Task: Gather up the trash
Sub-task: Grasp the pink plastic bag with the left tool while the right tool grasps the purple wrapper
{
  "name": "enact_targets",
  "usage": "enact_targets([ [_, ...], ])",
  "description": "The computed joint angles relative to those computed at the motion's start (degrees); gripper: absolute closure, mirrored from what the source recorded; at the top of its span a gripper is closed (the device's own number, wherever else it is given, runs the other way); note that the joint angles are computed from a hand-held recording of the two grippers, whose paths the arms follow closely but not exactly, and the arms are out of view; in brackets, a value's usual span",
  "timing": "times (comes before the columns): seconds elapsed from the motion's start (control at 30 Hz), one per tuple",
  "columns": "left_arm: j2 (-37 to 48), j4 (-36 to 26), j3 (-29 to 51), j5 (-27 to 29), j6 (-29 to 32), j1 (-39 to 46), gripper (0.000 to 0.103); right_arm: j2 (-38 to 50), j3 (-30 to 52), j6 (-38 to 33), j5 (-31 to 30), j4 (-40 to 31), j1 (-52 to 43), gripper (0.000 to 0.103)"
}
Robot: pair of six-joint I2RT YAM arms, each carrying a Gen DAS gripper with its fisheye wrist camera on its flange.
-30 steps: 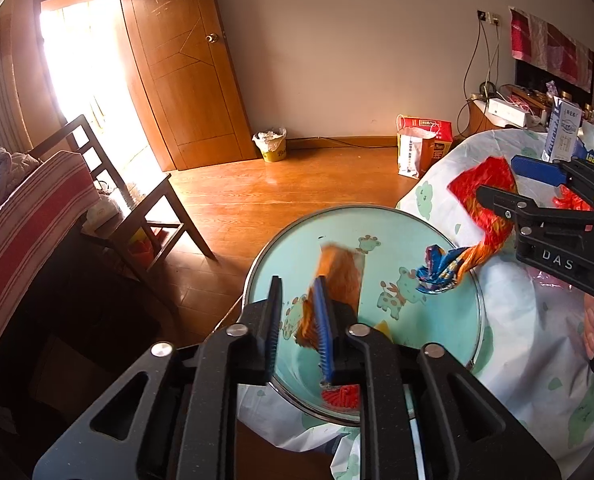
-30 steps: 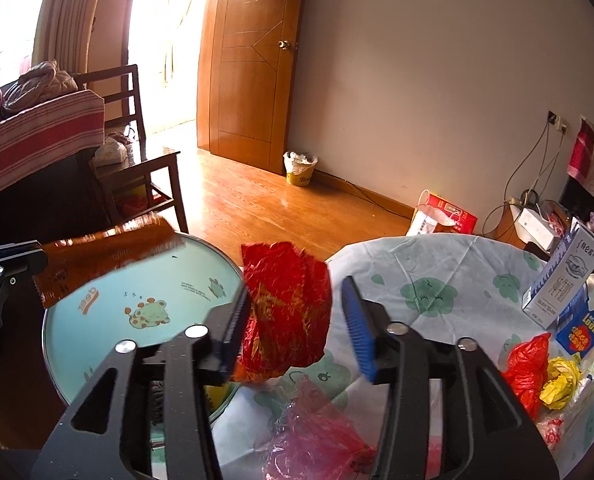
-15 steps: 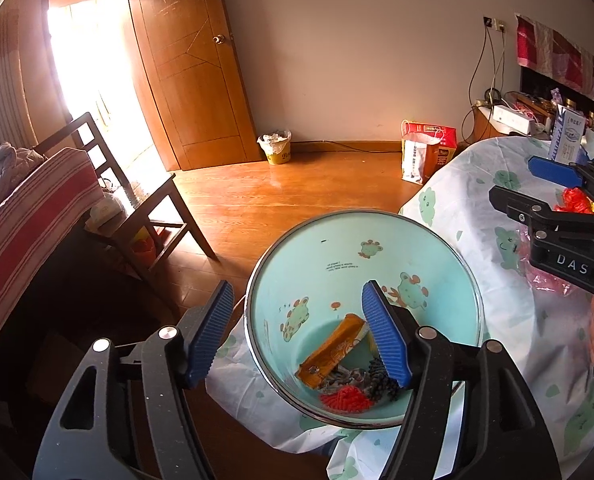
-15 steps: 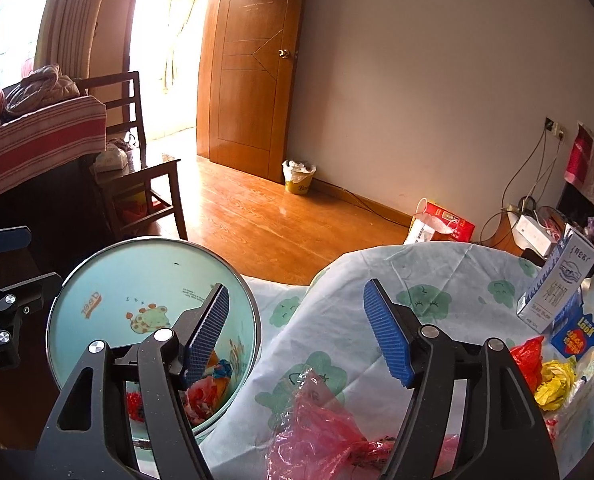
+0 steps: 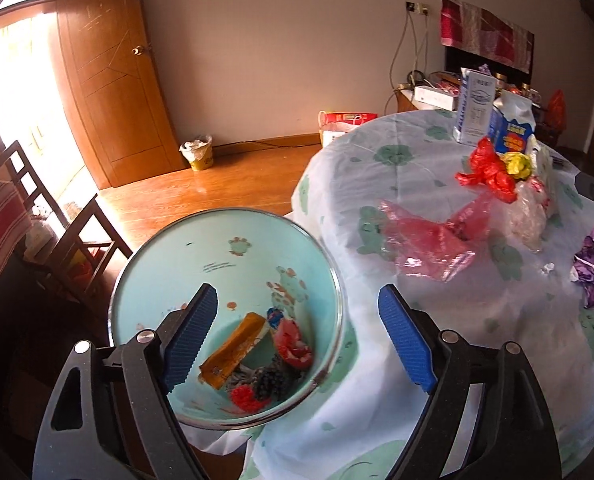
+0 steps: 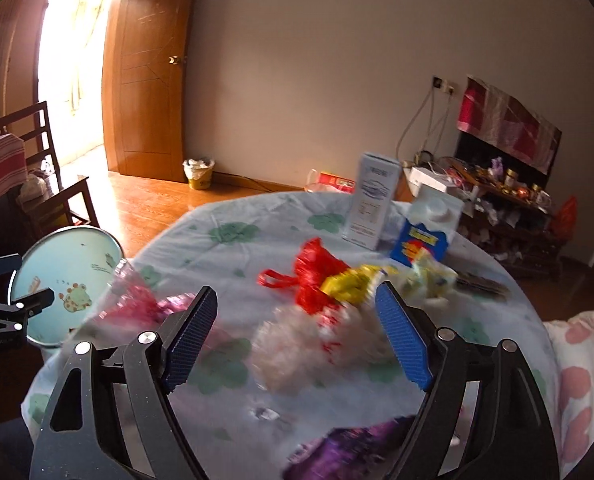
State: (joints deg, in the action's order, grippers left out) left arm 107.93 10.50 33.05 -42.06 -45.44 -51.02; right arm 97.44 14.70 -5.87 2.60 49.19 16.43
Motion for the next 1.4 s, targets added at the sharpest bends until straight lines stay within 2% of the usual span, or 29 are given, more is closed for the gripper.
enact_targets([
  [0.2, 6.0, 0.5, 9.2, 0.0, 5.5, -2.6, 0.017, 6.4, -4.2, -5.3, -11.5, 5.9, -21.0, 0.022],
  [0.3, 8.5, -0.6, 13.0, 1.0, 7.1, -2.0, 0.017, 9.8, -4.3, -7.7, -16.4, 7.8, -27.9, 0.021],
  [0.43, 7.7, -2.3, 13.5, 0.7, 5.8, -2.8, 0.017, 13.7, -4.5, -8.8, -19.5, 11.5, -31.8, 0.020],
  [0.57, 6.3, -2.9, 13.1, -0.7, 4.9, -4.7, 0.016, 15.4, -4.2, -8.2, -19.5, 13.2, -31.4, 0.019],
  [0.7, 10.2, -3.8, 17.2, -0.8, 6.8, -4.6, 0.016, 14.7, -3.7, -6.2, -14.7, 12.1, -29.3, 0.019],
  [0.77, 12.7, -4.4, 19.5, -0.2, 7.9, -4.0, 0.021, 14.6, -3.3, -6.0, -14.1, 11.5, -29.4, 0.019],
  [0.83, 13.9, -3.1, 20.3, 2.0, 9.4, -3.0, 0.041, 13.8, -2.7, -6.1, -15.4, 9.8, -30.4, 0.019],
  [0.87, 14.5, -3.2, 20.9, 2.4, 10.0, -2.7, 0.044, 13.7, -2.4, -6.1, -15.7, 9.4, -30.6, 0.019],
  [0.93, 14.9, -2.0, 20.9, 3.8, 11.4, -2.1, 0.067, 12.6, -1.4, -6.0, -16.5, 7.3, -30.6, 0.019],
  [0.97, 14.9, -1.5, 20.7, 4.6, 11.9, -1.7, 0.074, 12.2, -1.2, -5.9, -16.7, 6.8, -30.4, 0.019],
  [1.0, 15.1, -1.2, 20.7, 5.2, 12.3, -1.6, 0.086, 11.5, -0.4, -5.8, -16.2, 5.5, -29.6, 0.019],
  [1.03, 15.0, -0.8, 20.5, 5.7, 12.7, -1.5, 0.094, 10.9, 0.0, -5.9, -15.8, 4.3, -28.9, 0.019],
  [1.17, 13.7, 0.3, 18.7, 5.4, 13.5, -1.8, 0.098, 10.9, 4.7, -6.7, -12.1, -4.8, -25.1, 0.020],
  [1.2, 13.1, 0.6, 18.0, 5.2, 13.4, -2.0, 0.098, 11.1, 6.0, -7.3, -11.9, -7.8, -24.6, 0.023],
  [1.23, 12.4, 1.2, 17.0, 5.2, 13.2, -2.1, 0.100, 10.8, 6.7, -7.9, -12.4, -10.2, -24.4, 0.033],
  [1.27, 11.5, 1.8, 15.8, 5.3, 12.8, -2.2, 0.100, 10.6, 7.1, -8.3, -13.5, -11.9, -24.7, 0.037],
  [1.4, 9.0, 4.0, 12.3, 5.4, 12.0, -2.4, 0.100, 10.7, 6.2, -7.7, -14.8, -11.2, -25.5, 0.039],
])
